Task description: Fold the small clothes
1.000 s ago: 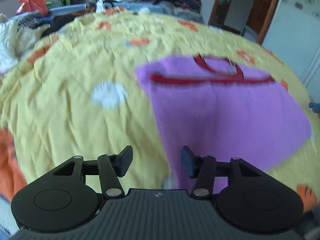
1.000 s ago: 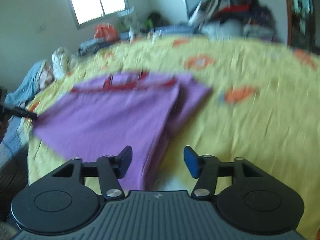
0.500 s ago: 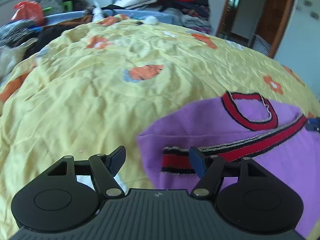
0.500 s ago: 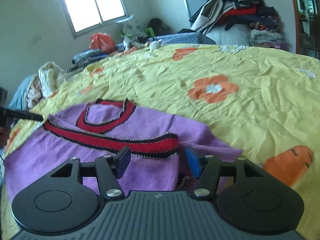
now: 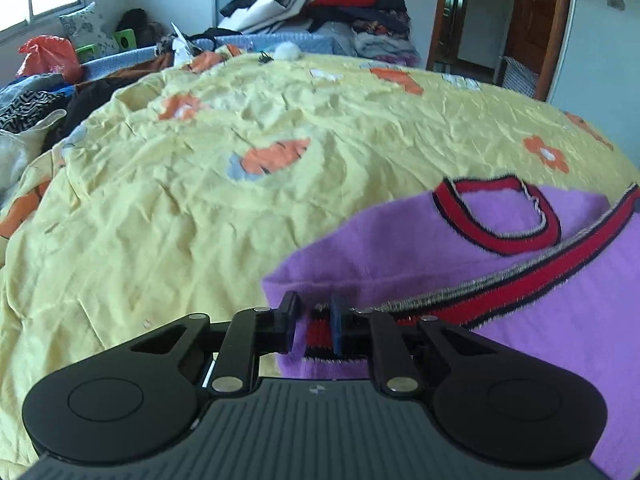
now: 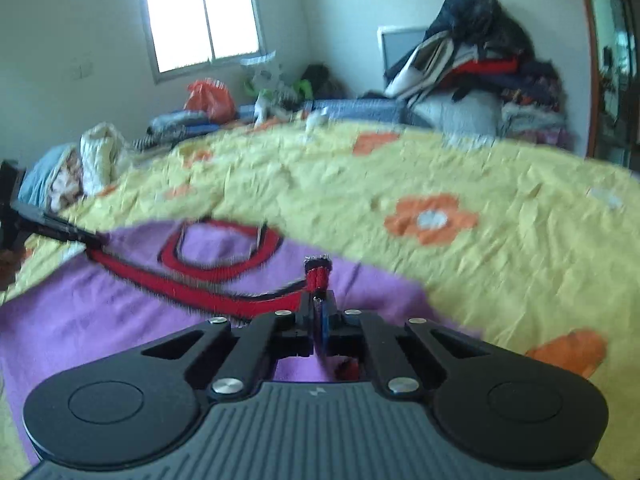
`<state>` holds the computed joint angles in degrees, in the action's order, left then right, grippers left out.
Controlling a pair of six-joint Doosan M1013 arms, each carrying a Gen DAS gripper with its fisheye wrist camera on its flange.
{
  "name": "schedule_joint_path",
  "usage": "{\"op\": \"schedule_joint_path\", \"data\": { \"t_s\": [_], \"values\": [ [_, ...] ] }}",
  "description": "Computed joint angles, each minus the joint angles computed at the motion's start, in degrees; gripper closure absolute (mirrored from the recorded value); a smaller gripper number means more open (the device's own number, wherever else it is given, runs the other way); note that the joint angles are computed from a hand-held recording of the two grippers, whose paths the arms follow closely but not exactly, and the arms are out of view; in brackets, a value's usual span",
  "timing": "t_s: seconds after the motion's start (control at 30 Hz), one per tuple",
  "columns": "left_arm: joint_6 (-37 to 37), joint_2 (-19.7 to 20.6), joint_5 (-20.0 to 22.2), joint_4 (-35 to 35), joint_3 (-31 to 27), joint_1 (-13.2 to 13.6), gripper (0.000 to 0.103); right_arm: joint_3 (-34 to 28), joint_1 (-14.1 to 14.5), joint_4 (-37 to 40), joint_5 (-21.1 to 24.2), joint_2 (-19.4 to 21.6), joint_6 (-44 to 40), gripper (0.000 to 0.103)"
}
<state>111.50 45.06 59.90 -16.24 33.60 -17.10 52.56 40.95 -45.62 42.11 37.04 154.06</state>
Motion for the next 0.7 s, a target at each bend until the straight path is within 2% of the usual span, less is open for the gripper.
{"op": "schedule_joint_path", "data": {
  "t_s": [0.13,0.2,0.3,0.37,0.4,0.43,0.47,0.5,0.53,0.57,0.63,0.7],
  "values": [
    [-2.8,0.9,-0.1,4.9,-1.6,-0.6,0.085,-1.5,-1.0,2.8,5.2,0.8,-1.1,0.100],
    [-5.5,0.6,-1.1,7.9,-0.9,-0.8,0.081,-0.9,-1.6,4.5,5.8,1.1,-0.4,0.100],
    [-8.2,-1.7,-3.9,9.7,2.1,-0.5,0.081,-1.1,-1.6,4.4,7.5,1.7,1.3,0.100],
    [-6.6,-4.1,-6.0,8.5,5.3,-0.1,0.079,-0.5,-1.9,5.3,6.4,1.5,2.9,0.100],
    [-5.8,-5.6,-7.1,6.8,7.2,0.2,0.076,-0.5,-2.4,8.1,5.9,1.3,2.7,0.100],
    [-4.2,-6.9,-7.6,3.8,8.9,0.7,0.069,-0.2,-2.6,9.3,5.4,0.9,4.1,0.096],
    [-2.1,-8.2,-7.8,0.4,10.6,1.1,0.059,-0.3,-2.6,9.8,6.0,0.6,5.4,0.081],
    [-0.1,-9.1,-7.2,-2.1,11.6,1.4,0.055,0.2,-2.2,8.8,5.8,0.0,7.0,0.071],
    [1.8,-9.9,-7.2,-3.8,12.8,1.5,0.052,2.5,-1.7,7.2,2.8,-1.3,8.0,0.050],
    [4.1,-10.4,-7.0,-5.8,13.8,1.6,0.052,4.1,-1.3,5.5,0.7,-2.2,8.5,0.046],
    [8.4,-10.4,-6.3,-9.4,14.5,1.8,0.051,4.1,-1.0,6.1,1.4,-2.3,7.5,0.047],
    [6.7,-9.4,-5.8,-6.4,13.6,1.1,0.051,3.8,-1.2,7.1,1.4,-2.1,7.1,0.046]
  ]
}}
